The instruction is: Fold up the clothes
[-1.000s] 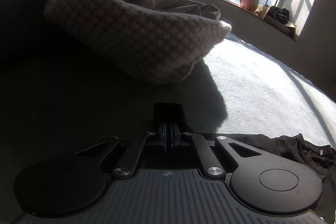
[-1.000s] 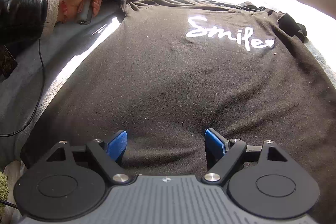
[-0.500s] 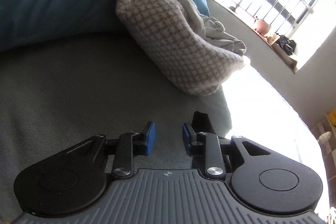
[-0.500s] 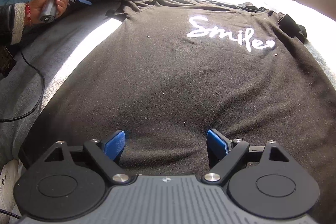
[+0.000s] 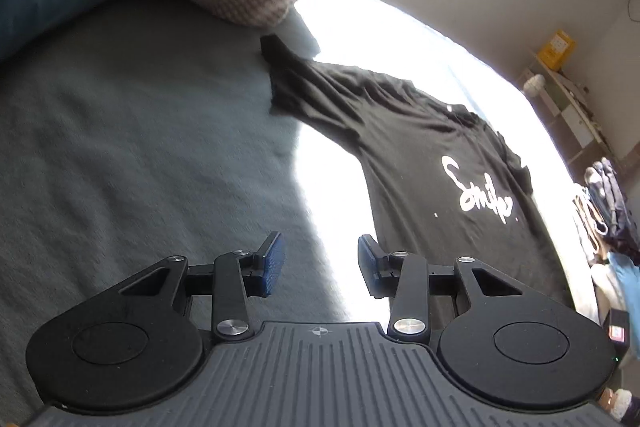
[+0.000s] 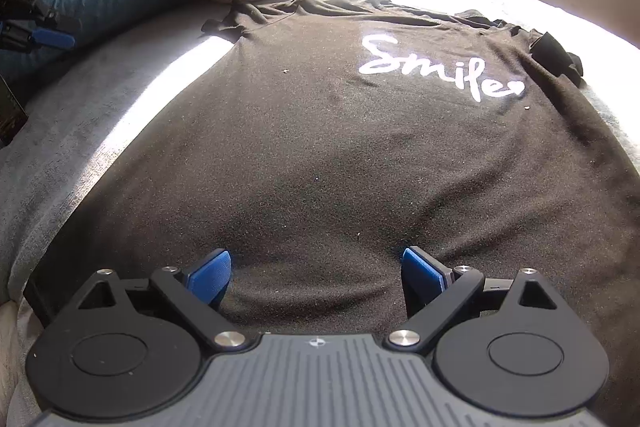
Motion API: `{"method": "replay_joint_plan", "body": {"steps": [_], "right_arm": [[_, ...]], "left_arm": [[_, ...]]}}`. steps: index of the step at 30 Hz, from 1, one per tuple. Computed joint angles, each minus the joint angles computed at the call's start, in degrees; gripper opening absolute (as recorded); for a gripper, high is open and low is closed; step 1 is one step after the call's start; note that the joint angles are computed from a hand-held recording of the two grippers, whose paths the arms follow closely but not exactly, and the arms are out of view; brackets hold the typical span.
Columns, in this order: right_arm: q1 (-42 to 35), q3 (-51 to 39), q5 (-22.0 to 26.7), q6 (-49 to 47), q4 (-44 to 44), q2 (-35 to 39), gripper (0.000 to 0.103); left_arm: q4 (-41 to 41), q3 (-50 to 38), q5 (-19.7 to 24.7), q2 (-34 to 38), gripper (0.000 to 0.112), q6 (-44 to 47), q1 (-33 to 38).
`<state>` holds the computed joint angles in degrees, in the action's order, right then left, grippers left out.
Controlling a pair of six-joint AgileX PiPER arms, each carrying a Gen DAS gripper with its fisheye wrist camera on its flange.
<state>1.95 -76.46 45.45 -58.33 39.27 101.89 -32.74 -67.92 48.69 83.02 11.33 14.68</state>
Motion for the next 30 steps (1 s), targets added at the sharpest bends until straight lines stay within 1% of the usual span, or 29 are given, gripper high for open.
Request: {"method": "replay_joint_plan", "body": {"steps": [5,7,8,12,14,16,17,19,22,25,27,28,29,30], "right_arm": [[-0.83,-0.15,0.62,1.19,1.16,0.22,0.095],[-1.52,-0.08,1.13,0.92,2.20,0.31,0.095],[-1.81,-0.15,1.39,1.00,2.51,0.37,0.095],[-2.15,-0.01,1.49,1.86,3.15,0.31,0.095],[-2.15,0.42,1.07,1.50,3.39,0.15,0.095],[-2.00,0.85,0.64,1.12,3.44,-0.09,0.095],[-1.97,1.03,0.50,1.05,3.46,-0.20,0.095],[-2.02,1.04,0.53,1.29,3.58,-0.18,0.095],[-2.13,1.01,0.61,1.48,3.94,-0.05,0.096],[-2.08,1.19,0.42,1.55,4.07,-0.16,0.096],[-2.15,1.33,0.49,1.37,4.21,-0.30,0.096],[-2.22,1.35,0.58,1.31,4.31,-0.33,0.096],[-2.28,1.40,0.60,1.29,4.42,-0.35,0.096],[-2.27,1.43,0.57,1.35,4.46,-0.36,0.096]], "left_arm": [[-11.21,11.10,-4.25,-1.09,0.039,8.79,-8.56],[-15.45,13.31,-5.75,-0.08,0.038,10.72,-10.28],[-16.22,14.04,-6.54,0.25,0.037,10.88,-11.00],[-12.34,14.84,-11.14,0.27,0.033,7.81,-13.62],[-11.04,15.22,-12.53,-0.29,0.034,7.07,-14.15],[-6.95,14.99,-13.89,-0.40,0.033,2.73,-14.72],[-7.29,15.37,-14.59,-0.56,0.033,2.58,-14.43],[-10.29,15.85,-15.13,-0.36,0.033,4.41,-13.26],[-9.54,14.36,-15.35,1.99,0.033,4.42,-13.53],[-8.87,12.92,-13.63,4.41,0.032,3.65,-13.71],[-7.60,13.09,-12.70,3.94,0.019,2.06,-13.85],[-6.99,13.16,-12.23,3.70,0.005,1.29,-13.93],[-6.39,13.24,-11.75,3.47,0.002,0.54,-14.00],[-6.52,13.49,-10.83,3.11,0.001,0.35,-13.76]]}}
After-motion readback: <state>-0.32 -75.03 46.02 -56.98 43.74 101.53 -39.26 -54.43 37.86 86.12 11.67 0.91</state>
